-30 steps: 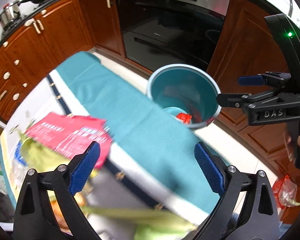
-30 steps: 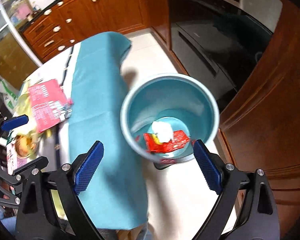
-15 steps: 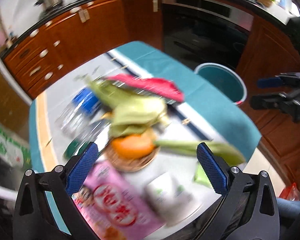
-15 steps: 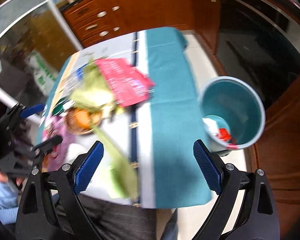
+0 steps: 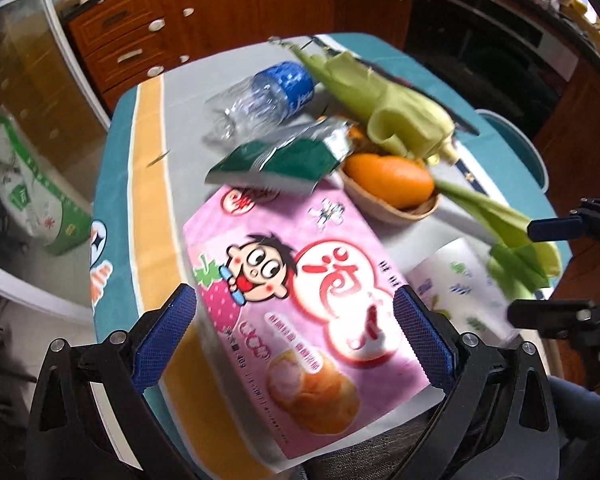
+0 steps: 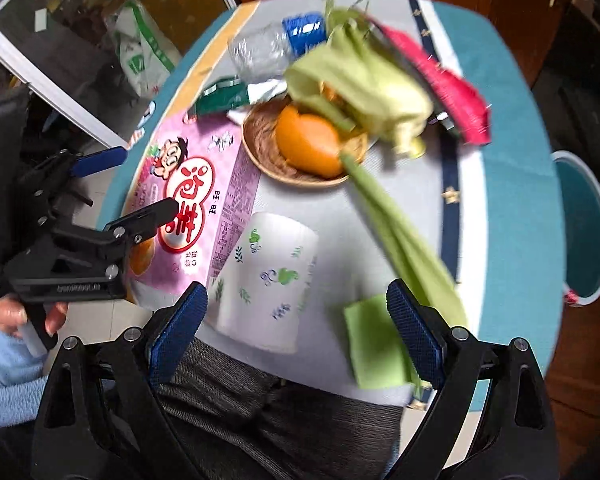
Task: Collect trash
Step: 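Return both tools to the table above the pink snack box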
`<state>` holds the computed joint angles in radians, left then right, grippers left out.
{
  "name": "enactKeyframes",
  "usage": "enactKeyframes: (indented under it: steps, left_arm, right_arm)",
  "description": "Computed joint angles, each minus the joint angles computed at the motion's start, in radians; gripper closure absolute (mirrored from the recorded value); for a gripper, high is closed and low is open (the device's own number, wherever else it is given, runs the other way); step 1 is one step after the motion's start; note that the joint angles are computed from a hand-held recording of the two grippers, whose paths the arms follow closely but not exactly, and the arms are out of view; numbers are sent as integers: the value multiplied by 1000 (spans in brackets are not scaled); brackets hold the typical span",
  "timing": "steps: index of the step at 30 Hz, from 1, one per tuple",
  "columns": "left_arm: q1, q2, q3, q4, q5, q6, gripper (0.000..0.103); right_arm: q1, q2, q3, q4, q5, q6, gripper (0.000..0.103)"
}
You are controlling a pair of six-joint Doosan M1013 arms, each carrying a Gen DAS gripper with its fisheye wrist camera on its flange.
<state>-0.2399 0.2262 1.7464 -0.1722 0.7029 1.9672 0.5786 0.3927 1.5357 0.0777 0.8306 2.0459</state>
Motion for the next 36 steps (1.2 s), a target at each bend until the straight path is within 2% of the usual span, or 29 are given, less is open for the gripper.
enactKeyframes:
  steps: [3, 8, 12, 14, 18, 23, 29, 33, 36]
  left_arm:
    - [8, 6, 2, -34, 15, 17, 4]
    - [-18, 16, -8, -4, 16, -16, 4]
    - [-52, 27, -11, 87, -1, -102, 4]
    - [-70, 32, -4, 171, -15, -171, 4]
    - [-75, 30, 14, 246, -33, -231, 4]
    - [-52, 21, 21, 266, -15, -267, 4]
    - [-9, 9, 34, 282, -10, -291, 4]
    - [23, 7, 37, 229, -11, -240, 4]
    - [45, 9, 30, 165, 5, -141, 4]
  right_arm:
    - [-3, 22, -8, 42, 15, -17, 15]
    - [-12, 26, 10, 129, -9, -74, 15]
    - [-13, 25, 20, 163, -22, -108, 15]
    - [-13, 25, 30, 184, -35, -129, 15]
    - [-15, 22, 37, 202, -41, -164, 15]
    - [-18, 29, 32, 224, -29, -197, 15]
    - [-9, 42, 16, 183, -6, -175, 15]
    - [-9, 52, -5, 170, 16, -155, 15]
    - [-10, 48, -12, 159, 20, -146, 15]
